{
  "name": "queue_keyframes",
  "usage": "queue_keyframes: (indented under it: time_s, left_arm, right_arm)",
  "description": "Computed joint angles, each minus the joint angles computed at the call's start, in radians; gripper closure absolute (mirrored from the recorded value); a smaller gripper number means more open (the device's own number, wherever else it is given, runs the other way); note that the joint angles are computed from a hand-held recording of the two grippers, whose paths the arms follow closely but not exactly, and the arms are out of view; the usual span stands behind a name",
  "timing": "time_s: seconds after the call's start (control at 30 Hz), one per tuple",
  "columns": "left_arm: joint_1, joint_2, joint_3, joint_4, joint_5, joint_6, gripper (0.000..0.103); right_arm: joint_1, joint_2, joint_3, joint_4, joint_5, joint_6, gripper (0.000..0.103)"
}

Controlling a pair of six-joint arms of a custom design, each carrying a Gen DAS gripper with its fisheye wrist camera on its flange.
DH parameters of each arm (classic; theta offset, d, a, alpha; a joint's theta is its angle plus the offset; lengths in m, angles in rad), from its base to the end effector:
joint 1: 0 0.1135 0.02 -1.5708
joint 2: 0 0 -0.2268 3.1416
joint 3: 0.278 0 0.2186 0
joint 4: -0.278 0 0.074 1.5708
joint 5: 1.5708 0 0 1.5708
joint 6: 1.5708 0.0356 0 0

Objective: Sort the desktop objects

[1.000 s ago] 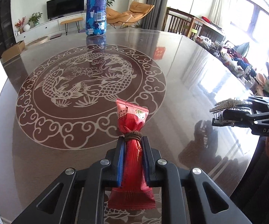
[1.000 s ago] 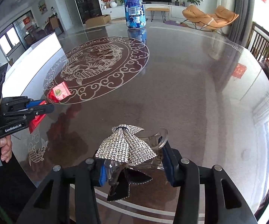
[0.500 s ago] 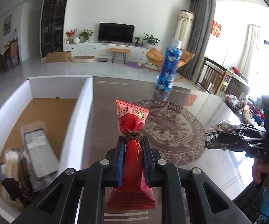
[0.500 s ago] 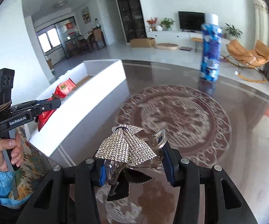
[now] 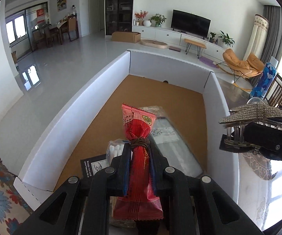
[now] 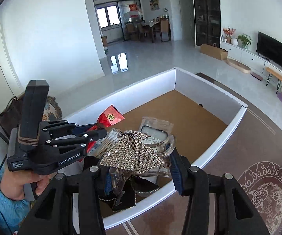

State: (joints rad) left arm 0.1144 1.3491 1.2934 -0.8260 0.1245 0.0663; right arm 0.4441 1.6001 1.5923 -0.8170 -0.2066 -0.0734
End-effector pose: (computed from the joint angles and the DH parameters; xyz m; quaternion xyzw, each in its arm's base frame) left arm 0.2517 0.0245 0.2986 -0.0016 0.9396 -0.0279 0.3410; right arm 0.2779 0.1403 0.3186 -0.2733 0.8858 0.1612 0.3386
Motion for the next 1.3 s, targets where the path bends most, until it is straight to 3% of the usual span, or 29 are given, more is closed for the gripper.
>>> queue_keyframes:
  time_s: [0.13,0.17,0.2,0.23,0.27,0.3,0.33,0.43,0.6,0.8,1.3]
  left_arm:
    - [0.028,0.056,-0.015,0.038,-0.004,-0.015,0.086]
    - [0.044,0.066,-0.015,0.045,-0.005,-0.020,0.085]
    - [0.051,0.074,-0.013,0.045,-0.014,-0.031,0.084]
    - [0.056,0.079,-0.011,0.042,-0.026,-0.038,0.073]
    - [0.060,0.077,-0.014,0.044,-0.038,-0.045,0.045]
    - [0.057,0.062,-0.024,0.052,-0.053,-0.054,0.027]
    - [0.053,0.037,-0.045,0.072,-0.074,-0.060,0.000]
    - [0.031,-0.036,-0.088,0.100,-0.132,-0.071,0.000]
    - [0.009,-0.087,-0.096,0.079,-0.136,-0.104,0.000]
    - [-0.103,-0.131,-0.107,0.059,-0.266,-0.151,0.000]
    - [-0.260,-0.134,-0.056,-0.020,-0.468,-0.279,0.000]
  right_arm:
    - [0.040,0.129,0.041,0.075,0.043,0.036,0.053]
    - [0.040,0.168,0.072,0.063,0.039,0.045,0.049]
    - [0.040,0.203,0.107,0.043,0.035,0.054,0.031]
    - [0.038,0.217,0.119,0.042,0.033,0.064,0.015]
    - [0.032,0.210,0.111,0.057,0.028,0.070,0.012]
    - [0.022,0.204,0.112,0.060,0.018,0.066,0.012]
    - [0.014,0.198,0.114,0.057,0.013,0.061,0.012]
    - [0.003,0.165,0.100,0.049,0.030,0.043,0.010]
    - [-0.012,0.097,0.042,0.054,0.076,-0.002,0.006]
    - [-0.010,0.013,-0.062,0.070,0.128,-0.043,0.005]
    - [-0.081,-0.040,-0.129,0.057,0.105,-0.065,0.005]
